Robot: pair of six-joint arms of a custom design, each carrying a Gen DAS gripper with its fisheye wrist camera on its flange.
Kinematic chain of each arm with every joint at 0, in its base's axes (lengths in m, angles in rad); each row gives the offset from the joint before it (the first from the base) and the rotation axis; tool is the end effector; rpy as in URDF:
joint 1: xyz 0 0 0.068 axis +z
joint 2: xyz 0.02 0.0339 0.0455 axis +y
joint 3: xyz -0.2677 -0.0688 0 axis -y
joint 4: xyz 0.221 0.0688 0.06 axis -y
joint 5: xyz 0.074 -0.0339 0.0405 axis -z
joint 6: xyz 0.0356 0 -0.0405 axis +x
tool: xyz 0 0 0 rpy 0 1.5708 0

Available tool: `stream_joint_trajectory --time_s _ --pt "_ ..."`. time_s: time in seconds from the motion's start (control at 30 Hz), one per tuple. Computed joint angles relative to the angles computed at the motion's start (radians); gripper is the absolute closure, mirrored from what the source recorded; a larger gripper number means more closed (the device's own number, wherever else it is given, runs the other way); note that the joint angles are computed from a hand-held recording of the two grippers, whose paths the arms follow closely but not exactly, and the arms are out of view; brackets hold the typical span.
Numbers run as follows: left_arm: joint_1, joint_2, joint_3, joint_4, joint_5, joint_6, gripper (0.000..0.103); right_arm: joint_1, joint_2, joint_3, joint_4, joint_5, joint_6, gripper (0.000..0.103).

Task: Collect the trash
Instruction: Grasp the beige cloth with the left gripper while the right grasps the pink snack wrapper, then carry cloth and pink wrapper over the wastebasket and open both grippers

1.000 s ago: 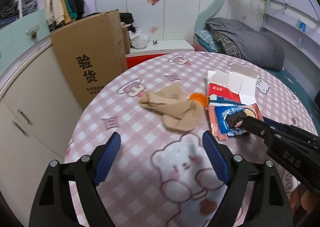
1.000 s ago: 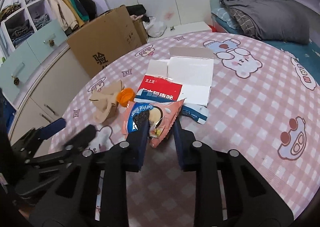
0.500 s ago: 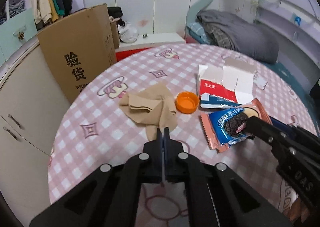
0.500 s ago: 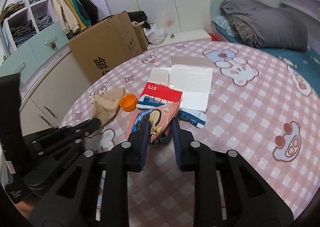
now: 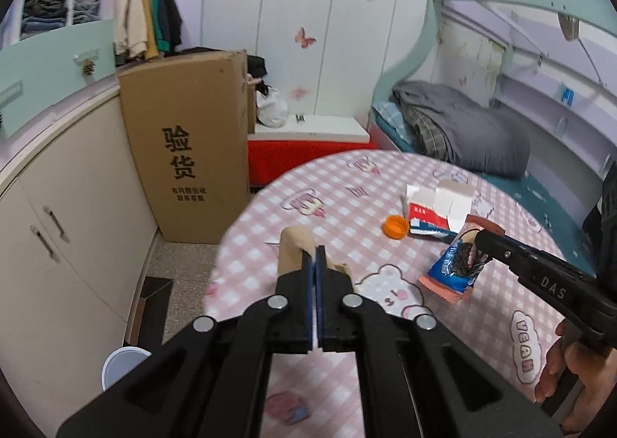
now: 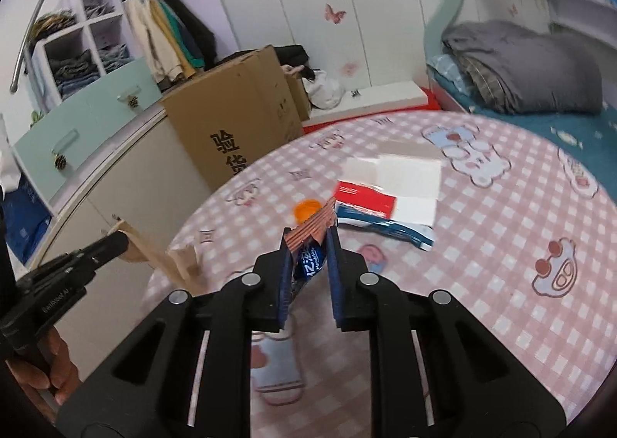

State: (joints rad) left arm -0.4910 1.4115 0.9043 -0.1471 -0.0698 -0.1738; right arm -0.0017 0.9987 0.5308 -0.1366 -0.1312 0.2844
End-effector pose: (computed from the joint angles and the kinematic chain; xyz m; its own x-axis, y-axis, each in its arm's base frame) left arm 0.2540 -0.1330 0.2563 -0.6015 0.1260 -0.7889 0.3224 0.9418 -0.0954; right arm 0.1893 0.0043 0.2303 -0.5753 0.2791 -0.7689 0.0578 0.9515 0.3022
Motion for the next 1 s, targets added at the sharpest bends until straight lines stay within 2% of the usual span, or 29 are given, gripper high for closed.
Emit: stream_joint_trajectory --time_s 0.27,0.4,0.53,0.77,0.9,1.0 --pt "0.175 -0.199 -0.082 -0.062 0.128 0.015 0.102 0.310 0.016 0.098 -0.067 0.206 0.093 0.086" --pt "0.280 -0.252 -0.113 -0.080 0.199 0.037 0.102 0.463 0.080 0.160 -0.069 0.295 0.145 0.086" --pt "0.447 -0.298 -0.135 -0.105 0.300 0.081 0.102 0.596 0.172 0.229 -0.058 0.363 0.175 0.086" --pt "0.793 -0.287 -0.153 -0.127 0.490 0.200 0.102 0.813 0.471 0.424 0.000 0.418 0.204 0.086" --pt "0.971 -0.209 -0.163 -0.110 0.567 0.299 0.102 0.884 0.672 0.562 0.031 0.387 0.206 0.086" --pt "1.100 -0.088 -0.153 -0.071 0.590 0.367 0.102 0.920 0.829 0.692 0.031 0.352 0.209 0.086"
